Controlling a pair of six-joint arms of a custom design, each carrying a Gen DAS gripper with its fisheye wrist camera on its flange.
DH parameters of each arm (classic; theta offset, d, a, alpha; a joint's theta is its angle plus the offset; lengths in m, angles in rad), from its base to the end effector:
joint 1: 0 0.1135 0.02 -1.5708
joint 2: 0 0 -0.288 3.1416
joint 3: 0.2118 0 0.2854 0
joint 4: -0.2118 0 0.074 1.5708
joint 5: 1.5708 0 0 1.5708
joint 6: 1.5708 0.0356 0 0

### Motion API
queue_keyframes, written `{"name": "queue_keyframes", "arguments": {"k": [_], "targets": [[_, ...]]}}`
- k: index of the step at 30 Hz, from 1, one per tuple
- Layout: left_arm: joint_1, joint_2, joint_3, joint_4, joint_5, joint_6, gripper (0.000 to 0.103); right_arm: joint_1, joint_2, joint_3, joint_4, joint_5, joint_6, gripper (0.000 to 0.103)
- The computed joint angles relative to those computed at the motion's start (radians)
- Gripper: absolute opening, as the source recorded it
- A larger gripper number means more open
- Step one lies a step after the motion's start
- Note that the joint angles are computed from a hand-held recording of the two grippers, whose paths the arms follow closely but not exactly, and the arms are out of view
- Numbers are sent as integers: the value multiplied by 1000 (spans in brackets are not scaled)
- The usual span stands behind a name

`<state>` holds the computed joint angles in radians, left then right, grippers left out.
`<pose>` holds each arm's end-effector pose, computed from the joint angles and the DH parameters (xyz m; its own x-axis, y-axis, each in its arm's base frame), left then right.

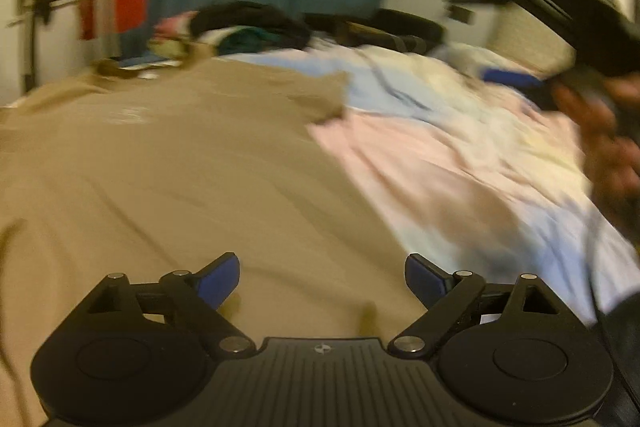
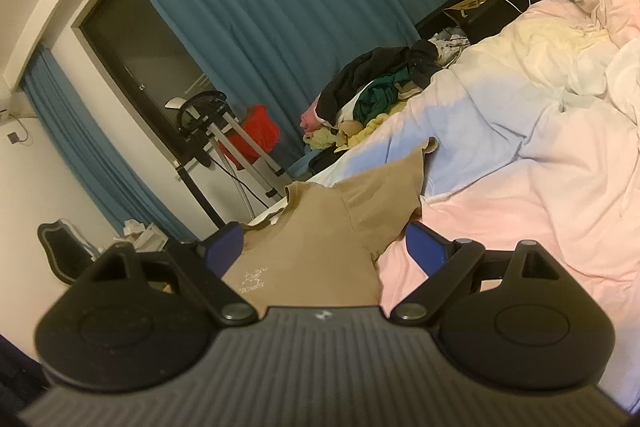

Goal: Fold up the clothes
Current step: 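Move the right gripper to the T-shirt's side edge beside the sleeve, then grasp the side edge with the right gripper and fold it over the shirt's middle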

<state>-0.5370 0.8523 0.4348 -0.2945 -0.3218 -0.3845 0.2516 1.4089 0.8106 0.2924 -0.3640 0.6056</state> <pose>0.1702 -0.0882 0.2016 -0.6253 -0.0419 -0.7793 0.0486 0.9945 -0.0924 0.3263 0.0970 0.2578 -0.5594 0.4055 -0.7230 -0.2956 0.7173 0.6310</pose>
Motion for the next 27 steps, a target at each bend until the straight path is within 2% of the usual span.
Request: {"name": "queue_keyframes", "arguments": {"k": [4, 8, 11, 14, 16, 23, 27], "targets": [[158, -23, 48, -33, 21, 54, 92, 17, 7, 1, 4, 15, -3, 90], [288, -78, 75, -51, 50, 106, 97, 40, 26, 4, 20, 32, 0, 90], [317, -100, 64, -22, -29, 112, 97, 61, 84, 2, 101, 35, 74, 91], [376, -129, 30, 5, -37, 112, 98, 75, 218, 42, 210, -2, 217, 91], [419, -146, 8, 25, -39, 112, 98, 85, 331, 110, 249, 11, 275, 91], [545, -124, -24, 48, 37, 101, 98, 75, 701, 388, 279, -26, 492, 92], [575, -48, -38, 129, 59, 96, 98, 82, 852, 537, 300, 2, 481, 89]]}}
